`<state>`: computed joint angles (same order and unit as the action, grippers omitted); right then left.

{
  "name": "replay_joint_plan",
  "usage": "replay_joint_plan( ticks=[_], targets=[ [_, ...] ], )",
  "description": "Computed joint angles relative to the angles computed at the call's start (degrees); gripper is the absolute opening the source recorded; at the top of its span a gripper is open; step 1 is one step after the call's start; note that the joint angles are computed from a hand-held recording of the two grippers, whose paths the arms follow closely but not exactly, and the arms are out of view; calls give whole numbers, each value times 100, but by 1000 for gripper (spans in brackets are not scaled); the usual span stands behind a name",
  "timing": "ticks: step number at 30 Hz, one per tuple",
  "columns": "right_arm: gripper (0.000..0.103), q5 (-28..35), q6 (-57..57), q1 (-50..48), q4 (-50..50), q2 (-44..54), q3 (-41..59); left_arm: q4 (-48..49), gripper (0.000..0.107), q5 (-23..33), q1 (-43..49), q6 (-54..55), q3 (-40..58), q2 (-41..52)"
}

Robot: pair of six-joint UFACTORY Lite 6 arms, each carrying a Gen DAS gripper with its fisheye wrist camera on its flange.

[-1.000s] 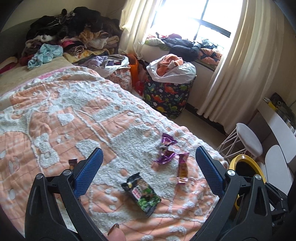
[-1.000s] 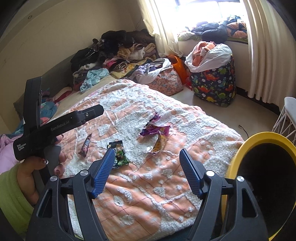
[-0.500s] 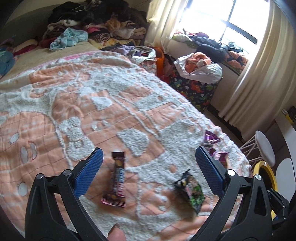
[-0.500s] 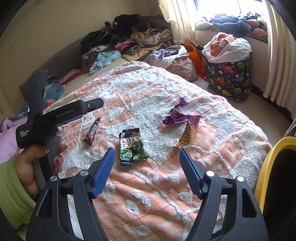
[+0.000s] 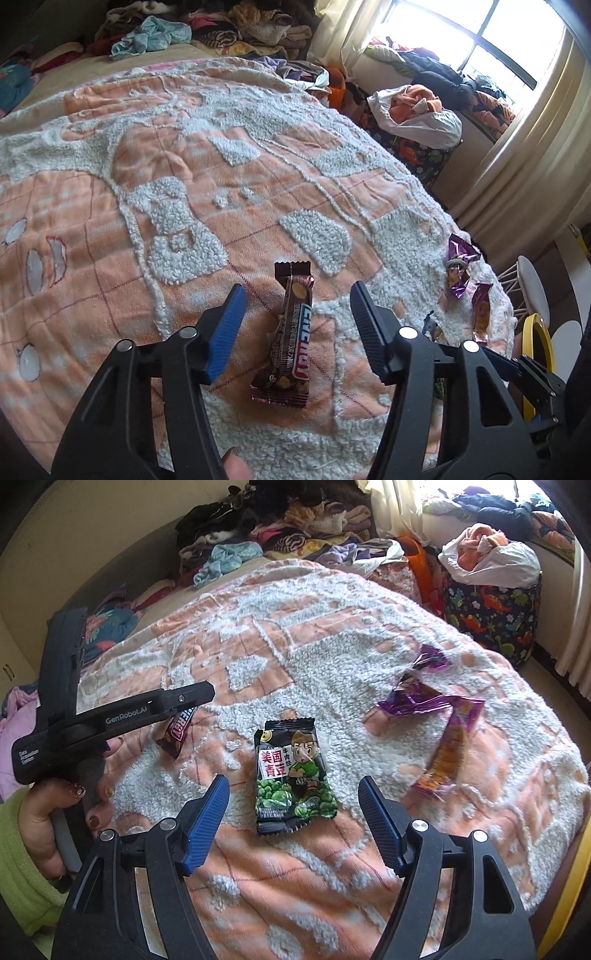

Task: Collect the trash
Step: 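Grasp the chocolate bar with the left tool while the right tool grasps the green snack bag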

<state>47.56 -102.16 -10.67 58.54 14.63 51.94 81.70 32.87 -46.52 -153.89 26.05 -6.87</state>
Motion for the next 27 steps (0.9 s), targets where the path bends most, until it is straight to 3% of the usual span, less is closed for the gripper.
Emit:
replay_joint_plan(
  ticks=[6,10,16,27],
  targets=[
    [68,-379,255,488,-37,449,216,243,36,-158,100,-134,-32,110],
    [49,-616,223,583,-24,526,170,250,26,-201,121,-112,-25,171],
    [31,-258,3,136,-82,470,110,126,13,-220,75,68,108,230],
    [29,672,-279,-922,-269,-59,2,-244,11,-50,-337,655,1016,656]
  ],
)
